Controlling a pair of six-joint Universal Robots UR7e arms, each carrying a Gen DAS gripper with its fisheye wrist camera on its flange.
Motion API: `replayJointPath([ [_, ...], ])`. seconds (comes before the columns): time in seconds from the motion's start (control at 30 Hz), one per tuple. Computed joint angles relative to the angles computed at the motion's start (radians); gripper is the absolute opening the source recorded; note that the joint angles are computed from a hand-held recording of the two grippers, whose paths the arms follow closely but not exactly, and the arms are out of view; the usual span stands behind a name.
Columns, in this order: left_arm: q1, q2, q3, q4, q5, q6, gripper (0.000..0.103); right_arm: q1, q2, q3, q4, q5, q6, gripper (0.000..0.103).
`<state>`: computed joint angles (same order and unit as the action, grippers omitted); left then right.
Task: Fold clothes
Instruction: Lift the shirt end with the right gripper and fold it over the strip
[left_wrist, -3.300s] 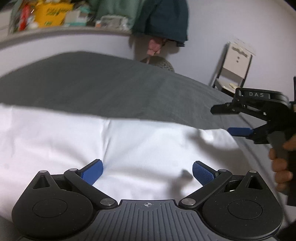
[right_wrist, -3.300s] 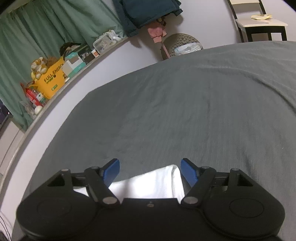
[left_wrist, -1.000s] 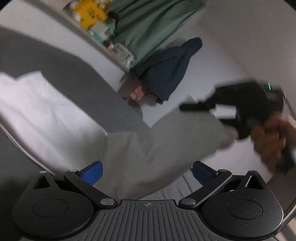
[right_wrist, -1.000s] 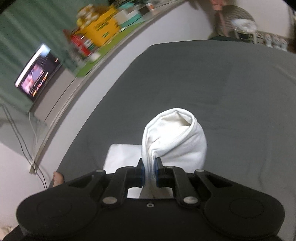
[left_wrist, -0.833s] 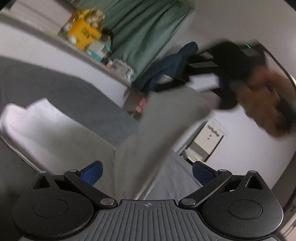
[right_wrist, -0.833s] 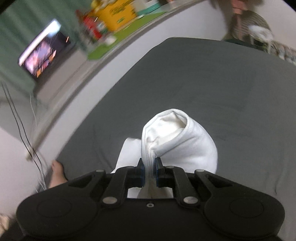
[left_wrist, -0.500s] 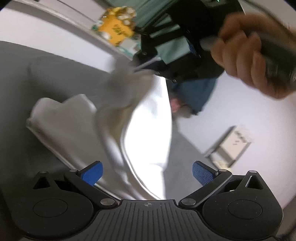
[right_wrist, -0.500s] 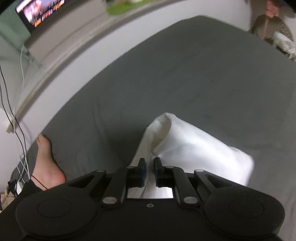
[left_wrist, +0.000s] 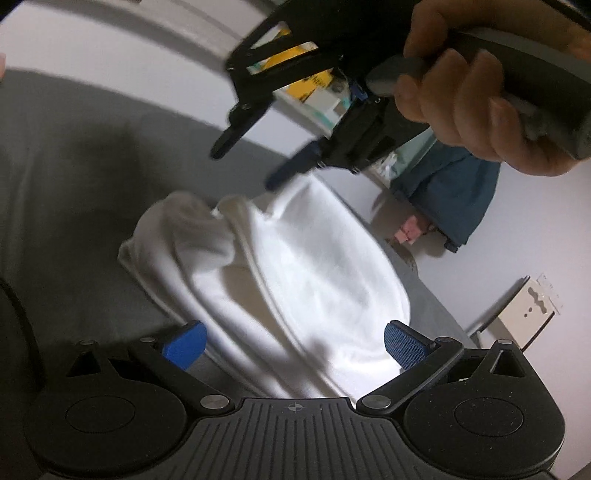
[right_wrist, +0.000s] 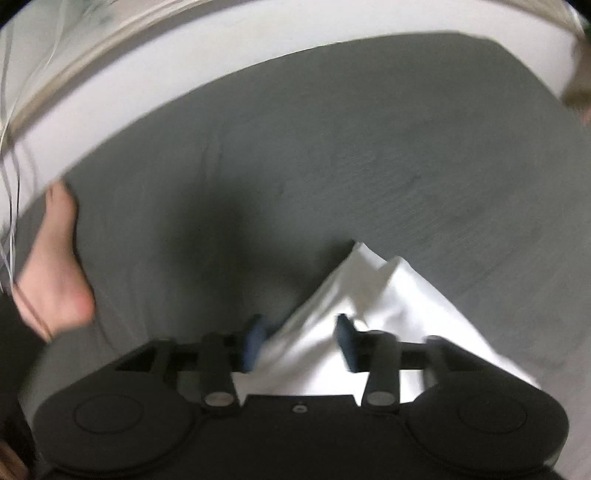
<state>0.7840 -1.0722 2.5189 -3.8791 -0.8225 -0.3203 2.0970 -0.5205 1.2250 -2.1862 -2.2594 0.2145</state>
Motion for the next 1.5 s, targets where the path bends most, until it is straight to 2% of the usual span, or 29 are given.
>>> replayJointPath([
  [0.07, -0.010, 0.007, -0.007, -0.005, 0.009, 0.038, 0.103, 0.012, -0.022, 0.026, 0.027, -0.003, -0.011, 0.066],
  [0.17, -0.052, -0.013, 0.011, 0.031, 0.063, 0.039, 0.103, 0.004, -0.052, 0.048, 0.084, 0.057, 0.043, 0.068],
  [0.23, -0.050, -0.022, 0.009, 0.048, 0.064, 0.026, 0.103, 0.002, -0.058, 0.065, 0.071, 0.072, 0.049, 0.066],
  [0.33, -0.060, -0.038, 0.013, 0.065, 0.074, 0.003, 0.103, -0.002, -0.026, 0.040, 0.071, 0.034, 0.046, 0.052],
  [0.4, -0.067, -0.042, 0.011, 0.067, 0.084, 0.007, 0.103, -0.011, -0.016, 0.035, 0.059, 0.028, 0.045, 0.025],
  [0.43, -0.074, -0.043, 0.012, 0.070, 0.093, 0.011, 0.103, -0.013, -0.021, 0.046, 0.042, 0.032, 0.044, 0.021],
  [0.47, -0.081, -0.044, 0.015, 0.071, 0.105, 0.013, 0.103, -0.016, -0.025, 0.058, 0.025, 0.036, 0.043, 0.012],
  [0.53, -0.100, -0.044, 0.025, 0.069, 0.138, 0.011, 0.103, -0.021, -0.035, 0.078, -0.005, 0.056, 0.032, 0.010],
  [0.57, -0.126, -0.034, 0.069, 0.034, 0.168, -0.012, 0.103, -0.022, -0.040, 0.081, -0.010, 0.074, 0.025, 0.010],
  [0.7, -0.140, -0.035, 0.067, 0.052, 0.217, -0.033, 0.103, -0.034, -0.062, 0.112, -0.079, 0.164, -0.002, 0.009],
  [0.77, -0.139, -0.031, 0.058, 0.062, 0.226, -0.043, 0.103, -0.046, -0.063, 0.124, -0.087, 0.174, 0.009, 0.010],
  [0.83, -0.142, -0.032, 0.058, 0.066, 0.239, -0.043, 0.103, -0.055, -0.058, 0.138, -0.112, 0.158, 0.031, 0.016],
  [0.87, -0.147, -0.036, 0.062, 0.071, 0.247, -0.043, 0.103, -0.061, -0.062, 0.138, -0.120, 0.179, 0.035, 0.021],
  [0.93, -0.157, -0.040, 0.067, 0.078, 0.265, -0.038, 0.103, -0.073, -0.071, 0.137, -0.133, 0.225, 0.043, 0.037],
  [0.97, -0.166, -0.035, 0.068, 0.061, 0.278, -0.020, 0.103, -0.071, -0.085, 0.148, -0.172, 0.233, 0.028, 0.052],
  [1.03, -0.182, -0.022, 0.068, 0.024, 0.301, 0.020, 0.103, -0.066, -0.113, 0.169, -0.254, 0.250, -0.005, 0.054],
  [1.1, -0.205, -0.007, 0.073, -0.048, 0.319, 0.084, 0.103, -0.053, -0.127, 0.162, -0.300, 0.199, -0.024, 0.054],
  [1.2, -0.241, -0.017, 0.092, -0.114, 0.331, 0.168, 0.103, -0.033, -0.114, 0.095, -0.246, 0.022, -0.009, 0.055],
  [1.23, -0.248, -0.017, 0.092, -0.124, 0.320, 0.191, 0.103, -0.031, -0.106, 0.073, -0.228, -0.014, -0.022, 0.055],
  [1.3, -0.246, -0.019, 0.082, -0.123, 0.269, 0.222, 0.103, -0.036, -0.087, 0.018, -0.160, -0.047, -0.109, 0.055],
  [1.43, -0.205, -0.041, 0.064, -0.046, 0.132, 0.232, 0.103, -0.047, -0.036, -0.112, 0.090, -0.068, -0.293, 0.055],
  [1.5, -0.200, -0.056, 0.051, 0.014, 0.111, 0.203, 0.103, -0.051, -0.021, -0.148, 0.163, -0.076, -0.402, 0.055],
])
